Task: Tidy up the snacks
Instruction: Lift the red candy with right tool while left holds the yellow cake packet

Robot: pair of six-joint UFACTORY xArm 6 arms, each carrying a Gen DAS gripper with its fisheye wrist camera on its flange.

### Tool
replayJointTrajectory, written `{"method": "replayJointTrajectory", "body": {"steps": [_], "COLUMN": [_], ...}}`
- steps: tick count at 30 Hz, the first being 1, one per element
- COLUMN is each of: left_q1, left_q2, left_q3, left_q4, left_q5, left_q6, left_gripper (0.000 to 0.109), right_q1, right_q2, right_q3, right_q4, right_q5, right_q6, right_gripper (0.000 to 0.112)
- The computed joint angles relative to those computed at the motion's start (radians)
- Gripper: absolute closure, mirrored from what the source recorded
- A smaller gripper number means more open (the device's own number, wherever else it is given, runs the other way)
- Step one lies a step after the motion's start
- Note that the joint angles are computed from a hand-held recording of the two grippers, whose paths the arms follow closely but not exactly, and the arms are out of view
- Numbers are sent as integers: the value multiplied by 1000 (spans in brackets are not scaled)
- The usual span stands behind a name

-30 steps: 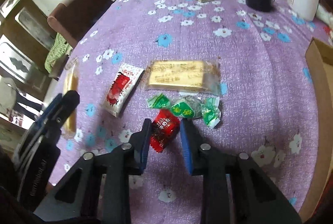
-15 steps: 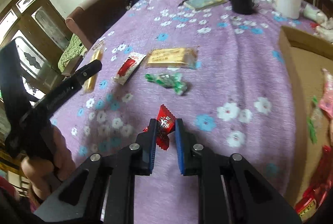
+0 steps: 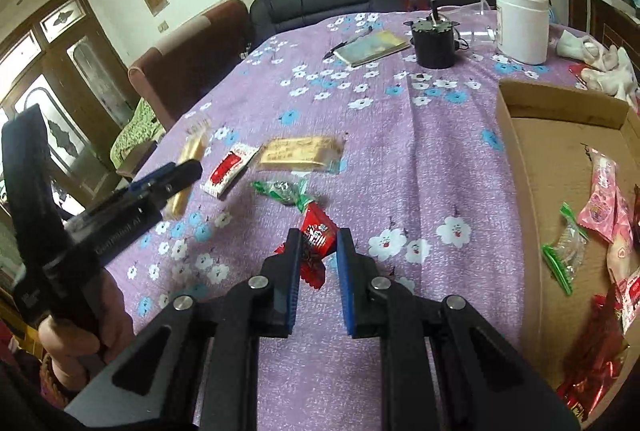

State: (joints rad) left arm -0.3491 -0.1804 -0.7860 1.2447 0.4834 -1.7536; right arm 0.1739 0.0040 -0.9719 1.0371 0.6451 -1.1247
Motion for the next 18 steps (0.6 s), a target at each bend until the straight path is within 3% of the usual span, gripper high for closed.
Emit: {"method": "replayJointTrajectory", "body": {"steps": [8, 18], "left_q1": [-28, -6], "left_q2": [16, 29], "left_q3": [-16, -20], "left_q4": [21, 10], "left_q5": [13, -18], "left_q6": [4, 1], "left_gripper": [76, 76], "right_q1": [2, 1], "right_q2": [-15, -8], "right_q3": [12, 4], "right_q4": [16, 6], "right_q5": [16, 12], "right_q6": [-17, 5], "right_gripper": [93, 93]}}
